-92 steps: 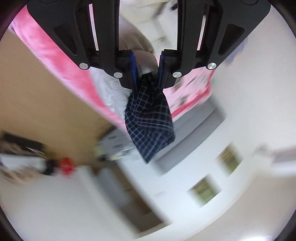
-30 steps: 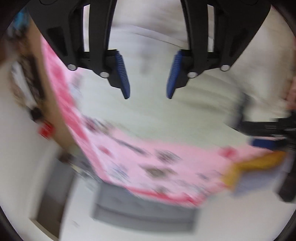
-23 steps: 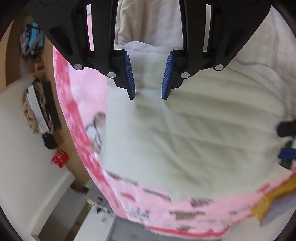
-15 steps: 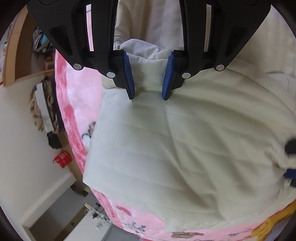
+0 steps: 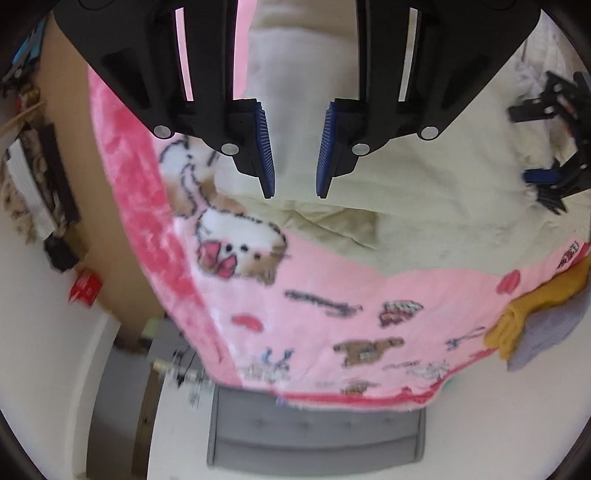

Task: Fold large clothes
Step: 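Open the right gripper and withdraw it from the sleeve, then move the left gripper to the other plaid-lined sleeve cuff and grasp it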

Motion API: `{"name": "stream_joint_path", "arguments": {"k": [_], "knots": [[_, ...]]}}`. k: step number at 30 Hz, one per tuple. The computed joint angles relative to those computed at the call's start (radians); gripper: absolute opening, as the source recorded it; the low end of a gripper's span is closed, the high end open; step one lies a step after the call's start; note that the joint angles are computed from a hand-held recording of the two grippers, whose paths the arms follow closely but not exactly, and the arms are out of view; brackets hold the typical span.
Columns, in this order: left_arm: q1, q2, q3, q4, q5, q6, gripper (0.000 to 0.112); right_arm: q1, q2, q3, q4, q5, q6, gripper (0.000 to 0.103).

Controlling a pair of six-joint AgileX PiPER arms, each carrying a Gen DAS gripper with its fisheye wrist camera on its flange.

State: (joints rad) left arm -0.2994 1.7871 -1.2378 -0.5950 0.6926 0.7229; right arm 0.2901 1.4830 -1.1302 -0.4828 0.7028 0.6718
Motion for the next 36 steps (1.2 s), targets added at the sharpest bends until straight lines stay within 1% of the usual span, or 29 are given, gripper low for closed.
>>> {"name": "stream_joint_path", "arguments": {"k": [2,3,6,9,13,16,17,18,19,21,22,24,25,26,28,29,31,33,35,36], "knots": [[-0.003,0.002,-0.001,0.004,-0.003,-0.003,0.098,-0.059,0.073,-0.027,0.077,0.004,-0.075,0.014],[-0.003,0.005,-0.004,0.005,-0.004,-0.006,0.098,-0.084,0.108,-0.043,0.137,0.010,-0.124,0.014],[-0.002,0.013,-0.012,0.004,0.004,-0.006,0.098,-0.112,0.192,-0.071,0.231,0.042,-0.209,0.013],[0.000,0.020,-0.014,-0.005,0.003,0.005,0.098,-0.078,0.233,-0.055,0.161,0.033,-0.170,0.013],[-0.004,0.021,0.001,-0.012,-0.015,0.026,0.098,-0.095,0.259,-0.045,0.194,0.015,-0.159,0.013],[-0.009,0.012,0.007,-0.002,-0.025,0.032,0.098,-0.073,0.267,-0.084,0.174,0.068,-0.146,0.015],[-0.005,0.004,0.016,-0.016,-0.029,0.048,0.098,-0.070,0.258,-0.098,0.180,0.089,-0.148,0.017],[0.004,-0.013,0.034,-0.044,-0.038,0.074,0.098,-0.066,0.235,-0.105,0.184,0.102,-0.140,0.023],[0.010,-0.035,0.055,-0.066,-0.049,0.094,0.098,-0.058,0.210,-0.101,0.178,0.102,-0.121,0.045],[0.021,-0.069,0.079,-0.094,-0.056,0.119,0.098,0.018,0.111,-0.060,0.060,0.094,0.016,0.068],[0.032,-0.095,0.096,-0.111,-0.056,0.132,0.098,0.055,0.073,-0.042,0.014,0.087,0.064,0.068],[0.061,-0.132,0.117,-0.147,-0.044,0.143,0.098,0.141,0.018,-0.041,-0.038,0.116,0.135,0.071],[0.095,-0.156,0.130,-0.178,-0.027,0.143,0.098,0.209,0.000,-0.051,-0.080,0.153,0.199,0.076],[0.124,-0.173,0.139,-0.196,-0.012,0.137,0.098,0.264,-0.012,-0.059,-0.102,0.169,0.243,0.082],[0.203,-0.209,0.158,-0.203,0.024,0.113,0.098,0.353,-0.016,-0.071,-0.132,0.175,0.318,0.089],[0.236,-0.220,0.162,-0.194,0.034,0.100,0.098,0.392,-0.005,-0.084,-0.129,0.177,0.334,0.089],[0.329,-0.249,0.180,-0.183,0.067,0.099,0.098,0.472,0.058,-0.159,-0.117,0.225,0.327,0.090],[0.469,-0.267,0.177,-0.157,0.133,0.110,0.098,0.535,0.127,-0.244,-0.121,0.287,0.303,0.090],[0.628,-0.264,0.159,-0.128,0.189,0.116,0.098,0.583,0.217,-0.381,-0.092,0.348,0.218,0.090],[0.692,-0.254,0.145,-0.115,0.203,0.113,0.098,0.613,0.275,-0.468,-0.098,0.394,0.191,0.091]]}}
